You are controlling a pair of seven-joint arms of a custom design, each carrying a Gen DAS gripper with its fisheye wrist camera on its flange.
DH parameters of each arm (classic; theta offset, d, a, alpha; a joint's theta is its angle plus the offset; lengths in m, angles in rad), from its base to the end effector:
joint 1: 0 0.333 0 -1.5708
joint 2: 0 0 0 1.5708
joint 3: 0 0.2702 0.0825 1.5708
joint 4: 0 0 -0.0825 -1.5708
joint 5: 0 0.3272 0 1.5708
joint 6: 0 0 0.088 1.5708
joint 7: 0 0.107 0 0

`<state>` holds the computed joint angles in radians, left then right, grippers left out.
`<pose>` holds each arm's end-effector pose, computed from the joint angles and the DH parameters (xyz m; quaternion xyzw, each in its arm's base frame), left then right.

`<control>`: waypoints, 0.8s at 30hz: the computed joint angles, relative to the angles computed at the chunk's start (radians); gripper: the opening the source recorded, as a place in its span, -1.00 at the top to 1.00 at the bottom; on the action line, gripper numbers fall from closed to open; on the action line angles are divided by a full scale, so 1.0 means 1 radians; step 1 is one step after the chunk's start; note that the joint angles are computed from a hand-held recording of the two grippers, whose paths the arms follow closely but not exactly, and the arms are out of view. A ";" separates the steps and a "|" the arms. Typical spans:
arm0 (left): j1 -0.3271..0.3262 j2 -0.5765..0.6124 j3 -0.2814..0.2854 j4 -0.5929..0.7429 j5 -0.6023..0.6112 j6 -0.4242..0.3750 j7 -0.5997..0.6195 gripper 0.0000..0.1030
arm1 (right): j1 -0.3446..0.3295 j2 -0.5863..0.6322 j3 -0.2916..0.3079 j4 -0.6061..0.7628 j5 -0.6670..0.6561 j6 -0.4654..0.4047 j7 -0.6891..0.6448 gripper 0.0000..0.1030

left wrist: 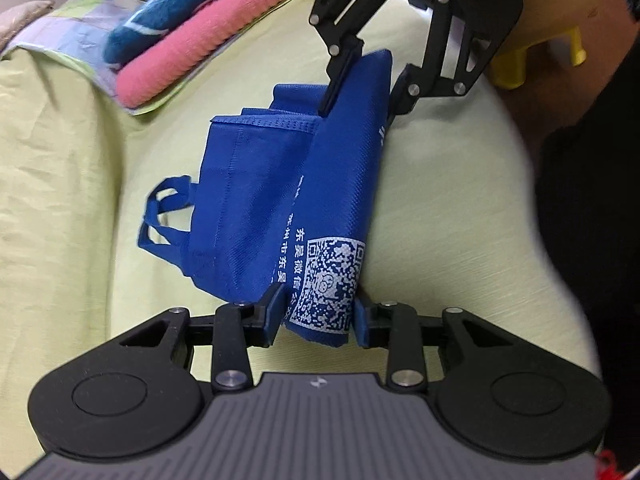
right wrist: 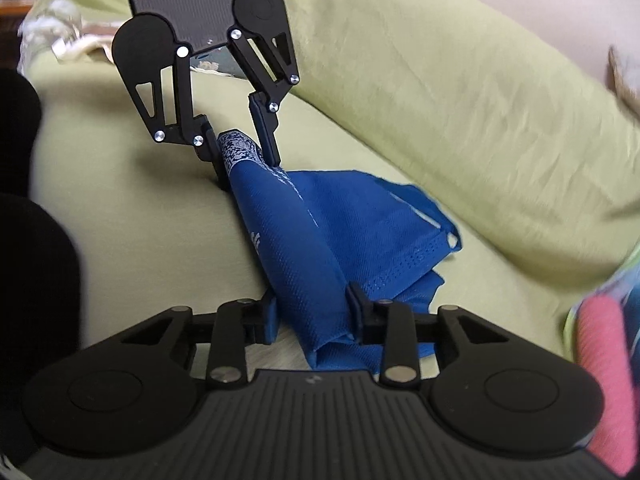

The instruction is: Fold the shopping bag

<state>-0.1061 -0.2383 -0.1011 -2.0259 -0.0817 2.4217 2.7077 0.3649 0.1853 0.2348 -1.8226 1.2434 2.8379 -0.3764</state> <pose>0.4768 -0.1054 0.5905 -0.1258 0.9417 -0.1203 0.2880 0.5153 0.2822 0.4811 -0.8572 0.0497 -0.2744 0.4330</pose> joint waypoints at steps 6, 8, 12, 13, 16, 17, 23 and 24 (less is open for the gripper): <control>-0.012 -0.007 0.001 0.034 -0.063 -0.087 -0.031 0.22 | -0.021 -0.069 -0.082 -0.017 -0.259 -0.261 0.509 0.41; -0.003 0.021 -0.007 0.067 -0.049 -0.094 -0.079 0.27 | -0.046 -0.006 -0.100 0.100 -0.318 -0.398 0.703 0.42; 0.008 0.072 -0.012 0.127 -0.044 -0.098 -0.143 0.26 | -0.117 0.139 -0.098 0.339 -0.355 -0.639 0.993 0.43; 0.010 0.084 -0.013 0.142 -0.045 -0.102 -0.157 0.23 | -0.132 0.170 -0.092 0.385 -0.358 -0.678 1.048 0.44; 0.016 0.096 -0.014 0.154 -0.051 -0.101 -0.182 0.17 | -0.155 0.222 -0.071 0.466 -0.370 -0.737 1.203 0.45; 0.018 0.099 -0.014 0.155 -0.050 -0.095 -0.189 0.16 | -0.163 0.228 -0.066 0.473 -0.368 -0.746 1.236 0.45; 0.023 0.097 -0.019 0.140 -0.042 -0.061 -0.238 0.08 | -0.196 0.251 -0.045 0.487 -0.342 -0.753 1.370 0.46; 0.023 0.094 -0.019 0.137 -0.041 -0.058 -0.246 0.08 | -0.197 0.257 -0.044 0.494 -0.341 -0.755 1.391 0.46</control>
<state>-0.0835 -0.1443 -0.1206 -1.8887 -0.1229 2.3635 2.4619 0.1675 0.4423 0.1906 -1.3290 0.9024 2.0834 1.0141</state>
